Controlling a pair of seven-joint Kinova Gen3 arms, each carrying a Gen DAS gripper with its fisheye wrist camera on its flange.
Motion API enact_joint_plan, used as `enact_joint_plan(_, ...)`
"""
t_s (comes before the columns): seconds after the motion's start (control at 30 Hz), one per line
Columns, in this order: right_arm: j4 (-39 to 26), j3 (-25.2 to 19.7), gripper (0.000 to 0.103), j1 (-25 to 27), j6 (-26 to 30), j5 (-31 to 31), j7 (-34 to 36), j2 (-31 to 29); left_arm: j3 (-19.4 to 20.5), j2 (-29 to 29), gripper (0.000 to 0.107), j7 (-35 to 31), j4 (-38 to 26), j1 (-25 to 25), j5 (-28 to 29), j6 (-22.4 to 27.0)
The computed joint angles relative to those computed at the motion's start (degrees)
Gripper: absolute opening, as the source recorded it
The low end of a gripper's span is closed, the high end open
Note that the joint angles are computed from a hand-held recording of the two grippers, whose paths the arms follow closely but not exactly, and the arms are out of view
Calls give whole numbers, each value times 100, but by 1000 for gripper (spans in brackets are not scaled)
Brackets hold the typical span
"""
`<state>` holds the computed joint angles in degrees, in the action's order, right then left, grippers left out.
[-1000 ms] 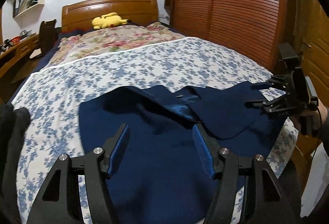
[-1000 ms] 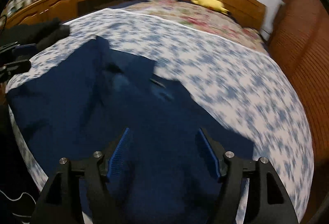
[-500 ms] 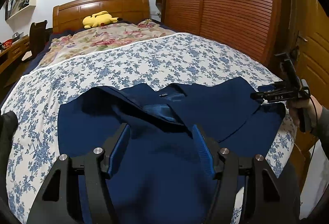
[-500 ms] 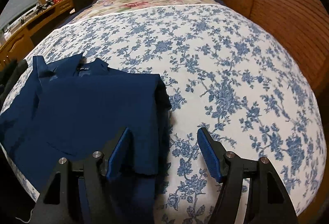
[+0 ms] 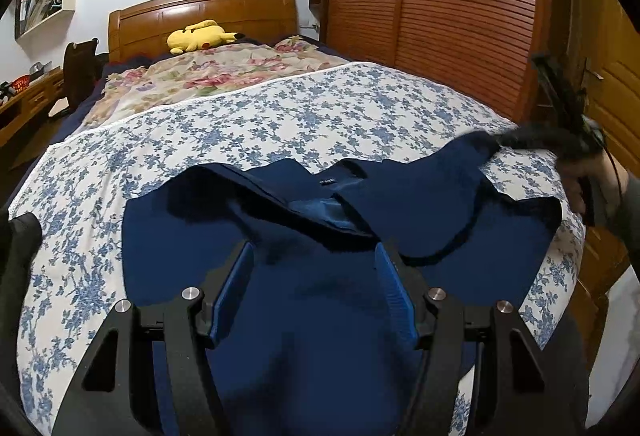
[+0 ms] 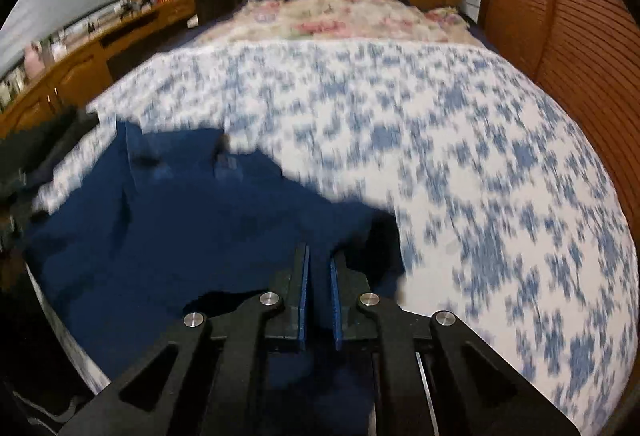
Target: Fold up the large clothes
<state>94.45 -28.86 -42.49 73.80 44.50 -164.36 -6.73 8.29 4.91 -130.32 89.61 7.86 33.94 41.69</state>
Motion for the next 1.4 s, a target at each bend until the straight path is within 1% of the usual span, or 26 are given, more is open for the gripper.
enact_joint_plan(0.13,-187,344,9,286,-496,228,4,125,-68,-36,64,-94,34,-101,98,34)
enact_joint_plan(0.2,-293,487,9,396,-606,339,-92,292,-105,-30,64,-109,24,-156,136,80)
enact_joint_plan(0.33,-474,829,9,481,-599,419,-325,580,-147,-11,64,-104,2,-232,141,113)
enact_joint_plan(0.43,-576,1030,9,467,-412,519,-599,759,-160,-6,64,-89,-15,-278,134,128)
enact_joint_plan(0.57,-561,1251,9,477,-440,340,-861,836,-168,-5,64,-129,-26,-339,215,171)
enact_joint_plan(0.63,-621,1291,20,507,-446,243,-821,871,-165,-14,64,-150,-19,-350,251,170)
enact_joint_plan(0.67,-670,1265,25,502,-344,271,-796,902,-165,-21,64,-153,-14,-350,256,169)
enact_joint_plan(0.7,-821,1297,45,391,-149,366,-740,988,-163,-23,64,-154,-13,-348,263,169)
enact_joint_plan(0.73,-951,1356,61,181,84,543,-713,1071,-162,-19,64,-152,-21,-345,266,175)
enact_joint_plan(0.77,-977,1356,65,77,250,659,-708,1087,-157,-20,64,-153,-20,-338,266,168)
enact_joint_plan(0.8,-994,1274,68,79,323,693,-674,1077,-154,-19,64,-149,-21,-330,259,163)
enact_joint_plan(0.9,-1131,1278,68,-101,662,595,-377,1099,-137,3,64,-119,-29,-294,203,144)
enact_joint_plan(0.97,-1041,1224,68,-161,665,532,-354,981,-124,11,64,-96,-35,-272,159,137)
enact_joint_plan(1.1,-759,939,68,-377,800,481,-467,735,-104,5,65,-127,-25,-251,154,151)
enact_joint_plan(1.2,-697,660,68,-578,1093,432,-473,684,-94,-9,65,-159,-16,-232,170,157)
enact_joint_plan(1.27,-599,507,68,-728,1140,398,-517,625,-88,-16,65,-138,-17,-206,151,156)
enact_joint_plan(1.4,-509,193,68,-1110,1593,389,-777,655,-81,-25,65,-113,-10,-165,105,155)
